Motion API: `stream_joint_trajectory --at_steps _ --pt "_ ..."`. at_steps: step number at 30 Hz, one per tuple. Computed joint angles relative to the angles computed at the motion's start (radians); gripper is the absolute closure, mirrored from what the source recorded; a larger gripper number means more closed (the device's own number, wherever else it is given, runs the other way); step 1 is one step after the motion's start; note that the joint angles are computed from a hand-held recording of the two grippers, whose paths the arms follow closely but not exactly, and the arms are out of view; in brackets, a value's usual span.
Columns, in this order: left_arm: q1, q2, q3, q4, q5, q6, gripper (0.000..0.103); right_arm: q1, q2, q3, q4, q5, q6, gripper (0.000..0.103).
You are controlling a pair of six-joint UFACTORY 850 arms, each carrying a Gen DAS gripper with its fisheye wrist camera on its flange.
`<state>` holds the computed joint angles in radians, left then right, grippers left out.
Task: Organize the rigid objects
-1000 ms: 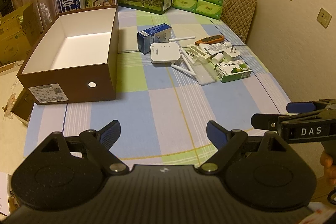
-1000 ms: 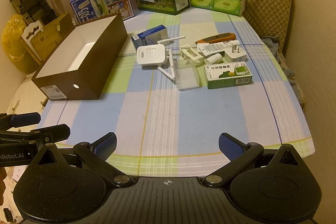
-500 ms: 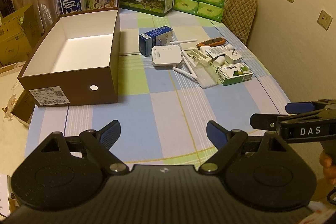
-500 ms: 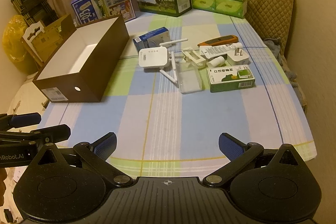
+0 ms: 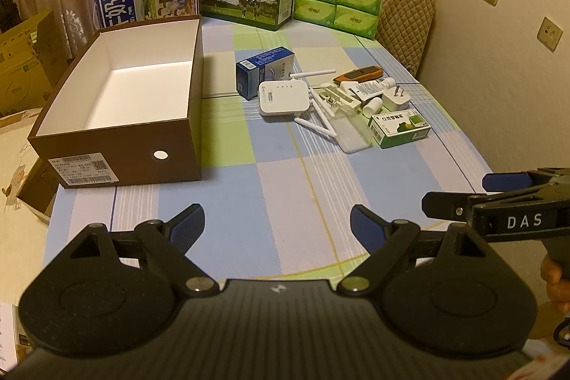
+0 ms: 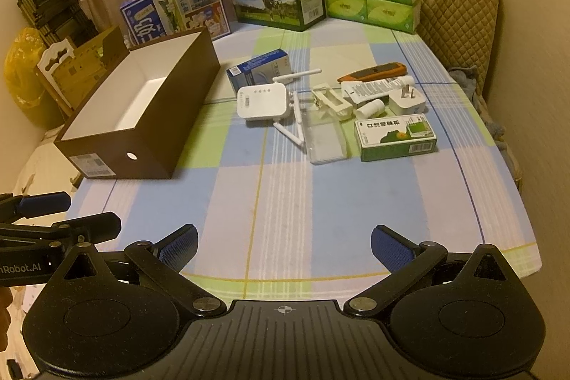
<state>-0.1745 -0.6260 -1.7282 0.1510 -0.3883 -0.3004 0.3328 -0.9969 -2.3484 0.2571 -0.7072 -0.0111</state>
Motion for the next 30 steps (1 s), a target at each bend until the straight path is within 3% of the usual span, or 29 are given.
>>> stream_joint_trajectory --at_steps 12,30 --pt "0.016 -0.012 -0.010 -0.052 -0.002 0.058 0.017 0.009 -0.050 -0.084 -0.019 -0.039 0.030 0.002" --pt "0.030 -0.035 -0.034 -0.156 -0.023 0.164 0.017 0.017 -0.065 -0.102 -0.067 -0.060 0.088 0.002"
